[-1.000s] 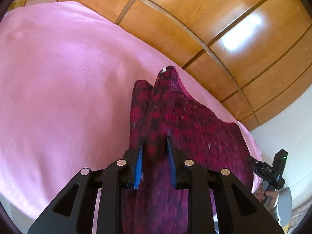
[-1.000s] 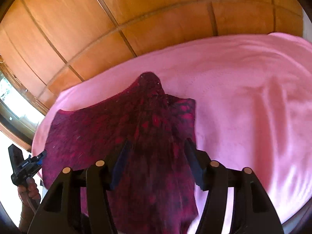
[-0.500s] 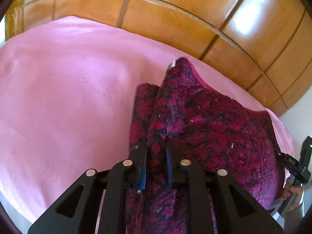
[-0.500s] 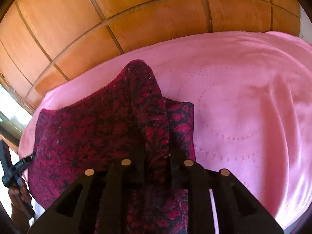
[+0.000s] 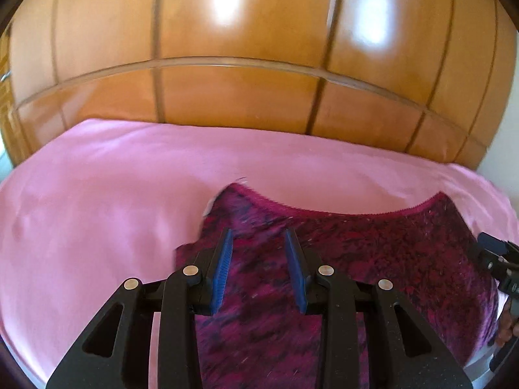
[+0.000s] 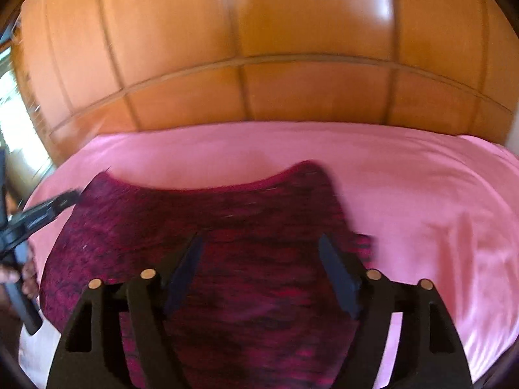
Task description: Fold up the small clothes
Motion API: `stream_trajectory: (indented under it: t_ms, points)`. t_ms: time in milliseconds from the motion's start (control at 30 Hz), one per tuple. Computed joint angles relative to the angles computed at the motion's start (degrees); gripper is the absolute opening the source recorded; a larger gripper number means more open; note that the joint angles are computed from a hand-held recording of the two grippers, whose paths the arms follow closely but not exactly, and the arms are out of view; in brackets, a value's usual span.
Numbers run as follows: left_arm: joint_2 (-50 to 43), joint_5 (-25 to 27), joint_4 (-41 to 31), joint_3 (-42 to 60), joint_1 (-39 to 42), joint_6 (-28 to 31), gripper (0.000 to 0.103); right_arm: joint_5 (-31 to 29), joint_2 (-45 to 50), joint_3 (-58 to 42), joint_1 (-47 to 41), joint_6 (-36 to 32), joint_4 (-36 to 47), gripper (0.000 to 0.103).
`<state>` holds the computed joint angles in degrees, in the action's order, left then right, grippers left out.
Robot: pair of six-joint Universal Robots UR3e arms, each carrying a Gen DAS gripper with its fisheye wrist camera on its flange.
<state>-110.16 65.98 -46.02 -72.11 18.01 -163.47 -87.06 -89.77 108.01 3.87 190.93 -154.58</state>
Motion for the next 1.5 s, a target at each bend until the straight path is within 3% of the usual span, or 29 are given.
stream_trajectory:
  t_ms: [233,333,1133,1300,1400,1500]
  points:
    - [-2.49,2.32,0.67,1.82,-2.67,2.35,0.031,-1.56,12.08,-9.77,4.06,1.86,3.75,0.088]
    - [-3.19,1.88,0.18,2.48,-2.55,2.22,0.04,-0.65,13.62,-10.87,3.24,2.94,4.19,0.09]
    - [-9.86,-1.32,-4.34,8.08,-1.01,0.24,0.042,5.41,16.41,-7.43,-0.76,3.17,-2.57,0.094]
    - [-11.16,-4.21,-4.88,8.25,0.28,-0.85,0.043,6.17,16.43,-7.32,-1.25,2.69,-2.63,0.095]
    - [-11.09,-4.8,-6.84,9.2,0.7,-1.32,0.043,5.93,16.08,-7.23,-1.05,2.74,-2.54,0.095]
    - [-7.38,-4.16,-4.19,5.13,1.29,-3.36,0.043,6.42,15.63,-6.5,-1.5,2.41,-3.03,0.095]
